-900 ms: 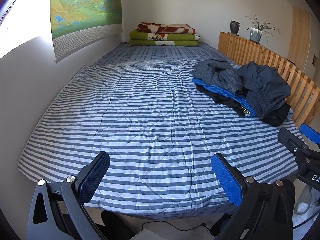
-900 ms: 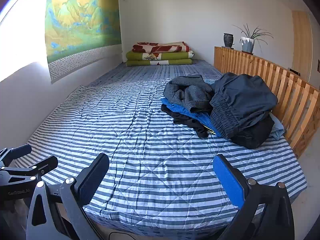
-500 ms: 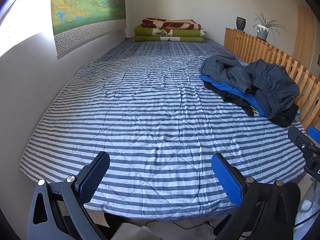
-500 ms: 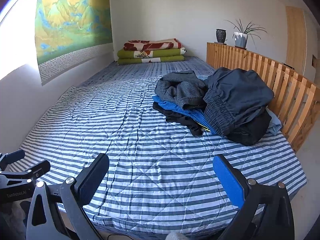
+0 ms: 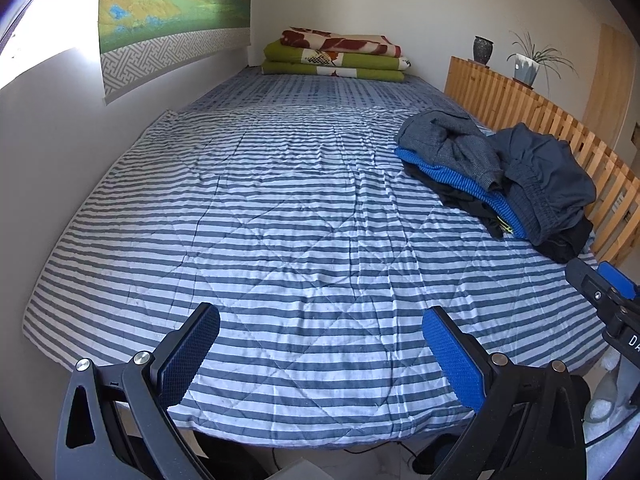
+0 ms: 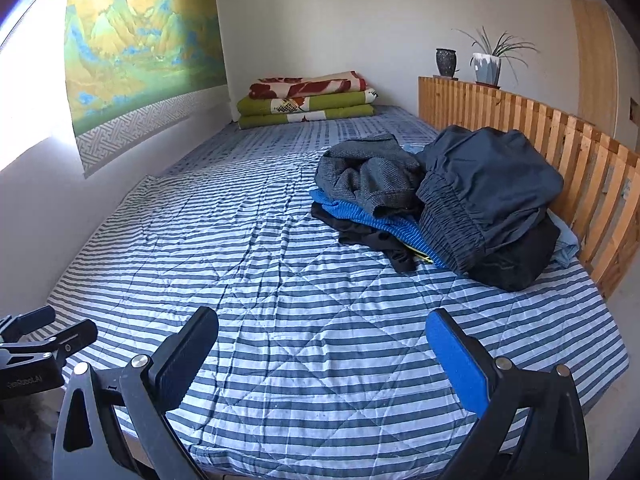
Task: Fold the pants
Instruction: 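Move both tools toward the clothes pile on the bed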
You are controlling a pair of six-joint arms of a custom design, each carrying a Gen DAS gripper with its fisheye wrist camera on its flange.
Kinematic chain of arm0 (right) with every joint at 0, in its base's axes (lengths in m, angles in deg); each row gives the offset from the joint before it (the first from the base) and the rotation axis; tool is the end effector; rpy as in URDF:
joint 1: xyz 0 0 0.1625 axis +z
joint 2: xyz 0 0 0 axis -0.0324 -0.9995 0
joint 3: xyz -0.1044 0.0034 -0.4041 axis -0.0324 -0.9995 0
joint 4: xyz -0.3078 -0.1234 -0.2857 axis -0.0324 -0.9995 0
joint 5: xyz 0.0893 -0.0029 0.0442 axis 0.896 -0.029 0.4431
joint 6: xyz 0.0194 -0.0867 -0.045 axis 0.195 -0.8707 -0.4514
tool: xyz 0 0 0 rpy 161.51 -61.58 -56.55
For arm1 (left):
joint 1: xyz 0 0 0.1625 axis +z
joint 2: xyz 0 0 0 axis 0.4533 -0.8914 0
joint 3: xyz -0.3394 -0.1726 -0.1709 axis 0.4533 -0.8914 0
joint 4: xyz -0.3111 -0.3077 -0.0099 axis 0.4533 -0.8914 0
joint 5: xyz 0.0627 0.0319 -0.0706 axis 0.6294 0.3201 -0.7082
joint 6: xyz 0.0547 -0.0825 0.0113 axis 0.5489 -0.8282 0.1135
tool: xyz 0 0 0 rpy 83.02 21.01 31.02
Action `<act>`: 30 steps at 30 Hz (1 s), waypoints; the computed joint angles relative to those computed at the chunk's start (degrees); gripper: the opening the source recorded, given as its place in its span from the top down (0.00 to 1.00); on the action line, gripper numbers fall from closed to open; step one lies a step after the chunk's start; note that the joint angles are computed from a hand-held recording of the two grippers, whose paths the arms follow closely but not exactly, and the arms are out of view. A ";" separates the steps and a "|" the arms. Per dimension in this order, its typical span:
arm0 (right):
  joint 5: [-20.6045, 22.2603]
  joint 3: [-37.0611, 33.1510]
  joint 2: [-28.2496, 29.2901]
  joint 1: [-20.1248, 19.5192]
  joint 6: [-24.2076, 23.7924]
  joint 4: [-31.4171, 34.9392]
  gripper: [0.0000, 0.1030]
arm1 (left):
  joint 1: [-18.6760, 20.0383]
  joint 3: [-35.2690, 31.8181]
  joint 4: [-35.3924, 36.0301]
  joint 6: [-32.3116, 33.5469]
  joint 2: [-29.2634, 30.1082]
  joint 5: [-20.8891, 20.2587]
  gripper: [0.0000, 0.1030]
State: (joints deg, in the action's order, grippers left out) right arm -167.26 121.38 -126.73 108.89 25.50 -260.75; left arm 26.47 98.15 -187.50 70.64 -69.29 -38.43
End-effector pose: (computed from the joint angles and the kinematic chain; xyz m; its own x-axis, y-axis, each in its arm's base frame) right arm 0.2626 -0.6508 0.2837 -0.7764 0.2765 0.5664 -0.3457 0.5647 -0.7494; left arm -0.3013 -0.7423 0.2211 -0.7053 0.2856 -0.6488 0.6086 0.7132 -0.3477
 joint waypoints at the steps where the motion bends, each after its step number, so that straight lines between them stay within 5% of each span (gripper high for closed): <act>1: 1.29 0.71 -0.54 -0.41 0.63 -0.20 0.01 | 0.07 0.45 -0.78 -0.40 -0.01 -0.39 0.00; 6: 1.03 2.02 -1.64 -1.72 1.95 -0.09 0.01 | 0.46 -0.20 -0.81 -0.45 1.17 0.34 0.00; 10: -6.04 -0.50 0.23 -1.68 0.13 -0.28 0.01 | 0.67 -1.79 -0.69 1.03 2.82 1.32 0.00; 15: -2.86 -0.26 -1.81 -3.76 4.26 7.70 0.01 | 1.35 -3.92 1.59 0.18 4.28 -1.04 0.01; 20: -0.88 -1.92 -1.36 -5.08 2.52 8.07 0.07 | 1.85 -7.25 2.33 0.04 7.05 -2.79 0.01; 25: -0.41 -10.43 1.81 -6.83 -0.73 10.11 0.07 | 2.98 -13.24 4.16 -2.18 10.76 -5.94 0.01; 30: 1.87 -23.28 6.43 -9.52 2.94 21.87 0.12 | 3.43 -20.77 5.79 0.68 15.52 -2.72 0.02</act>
State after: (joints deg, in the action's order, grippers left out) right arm -165.39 98.10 -120.31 99.37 28.43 -238.88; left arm 29.90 77.38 -181.71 71.31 -53.78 -41.15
